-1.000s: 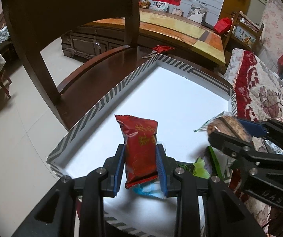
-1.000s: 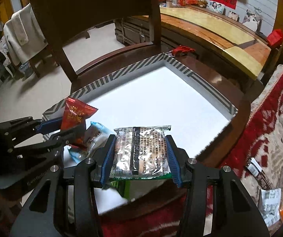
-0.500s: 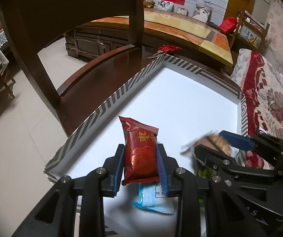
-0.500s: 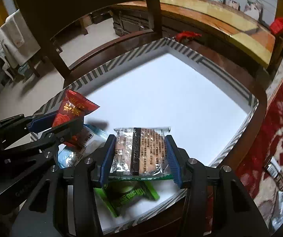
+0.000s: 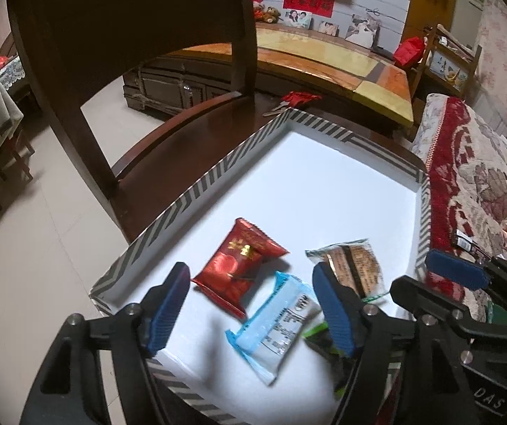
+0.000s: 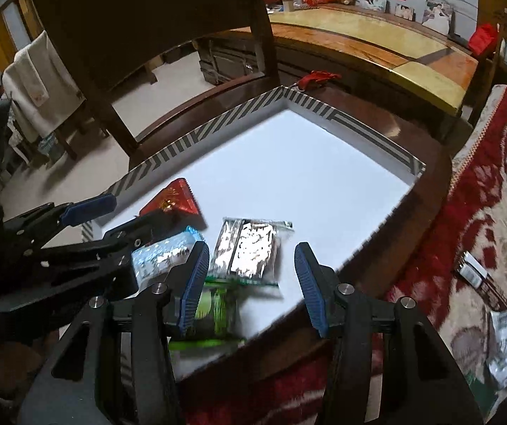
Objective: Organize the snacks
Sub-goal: 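Move both grippers back toward the snacks on the blanket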
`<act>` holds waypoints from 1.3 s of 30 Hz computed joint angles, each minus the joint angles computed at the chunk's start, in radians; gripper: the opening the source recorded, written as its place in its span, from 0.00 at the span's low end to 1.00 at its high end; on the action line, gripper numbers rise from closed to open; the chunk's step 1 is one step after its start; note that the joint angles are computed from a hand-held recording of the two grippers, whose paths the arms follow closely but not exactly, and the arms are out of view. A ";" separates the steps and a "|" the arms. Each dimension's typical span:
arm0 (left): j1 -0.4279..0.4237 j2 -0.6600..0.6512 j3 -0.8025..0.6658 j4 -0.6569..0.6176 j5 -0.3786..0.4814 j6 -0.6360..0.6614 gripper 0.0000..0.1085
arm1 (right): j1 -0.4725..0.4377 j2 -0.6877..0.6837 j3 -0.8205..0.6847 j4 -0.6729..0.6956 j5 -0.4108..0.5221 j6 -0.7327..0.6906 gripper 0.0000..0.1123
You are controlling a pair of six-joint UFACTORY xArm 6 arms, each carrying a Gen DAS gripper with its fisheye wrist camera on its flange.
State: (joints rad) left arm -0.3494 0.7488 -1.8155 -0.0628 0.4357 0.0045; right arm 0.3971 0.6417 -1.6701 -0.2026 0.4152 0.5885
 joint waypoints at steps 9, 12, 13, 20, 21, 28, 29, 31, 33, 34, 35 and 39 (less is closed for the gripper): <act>-0.033 -0.063 0.079 -0.044 -0.038 0.042 0.74 | -0.007 -0.146 0.205 -0.115 -0.074 0.133 0.45; -0.052 -0.080 0.095 -0.063 -0.036 0.068 0.76 | -0.016 -0.201 0.282 -0.173 -0.091 0.195 0.45; -0.060 -0.084 0.100 -0.067 -0.037 0.076 0.77 | -0.019 -0.222 0.311 -0.185 -0.098 0.211 0.45; -0.109 -0.099 0.112 -0.085 -0.032 0.109 0.80 | -0.054 -0.385 0.541 -0.316 -0.137 0.379 0.45; -0.117 -0.102 0.116 -0.083 -0.033 0.111 0.80 | -0.059 -0.403 0.566 -0.330 -0.141 0.396 0.45; -0.167 -0.105 0.119 -0.072 -0.022 0.132 0.80 | -0.105 -0.536 0.774 -0.410 -0.177 0.542 0.45; -0.176 -0.101 0.112 -0.069 -0.016 0.134 0.81 | -0.111 -0.554 0.799 -0.430 -0.181 0.567 0.45; -0.189 -0.098 0.106 -0.068 -0.005 0.140 0.81 | -0.125 -0.587 0.843 -0.471 -0.185 0.622 0.45; -0.202 -0.092 0.097 -0.064 0.001 0.143 0.81 | -0.138 -0.614 0.878 -0.498 -0.190 0.659 0.45; -0.211 -0.086 0.087 -0.060 0.008 0.145 0.81 | -0.145 -0.629 0.896 -0.512 -0.192 0.678 0.45; -0.218 -0.082 0.079 -0.059 0.015 0.149 0.81 | -0.152 -0.644 0.915 -0.525 -0.195 0.695 0.45; -0.246 -0.040 0.007 -0.058 0.057 0.178 0.81 | -0.183 -0.703 0.987 -0.582 -0.213 0.772 0.45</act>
State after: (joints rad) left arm -0.5951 0.7087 -1.8085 -0.1203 0.4926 0.1822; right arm 0.2143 -0.0614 -0.6833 -0.7848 0.2018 1.3610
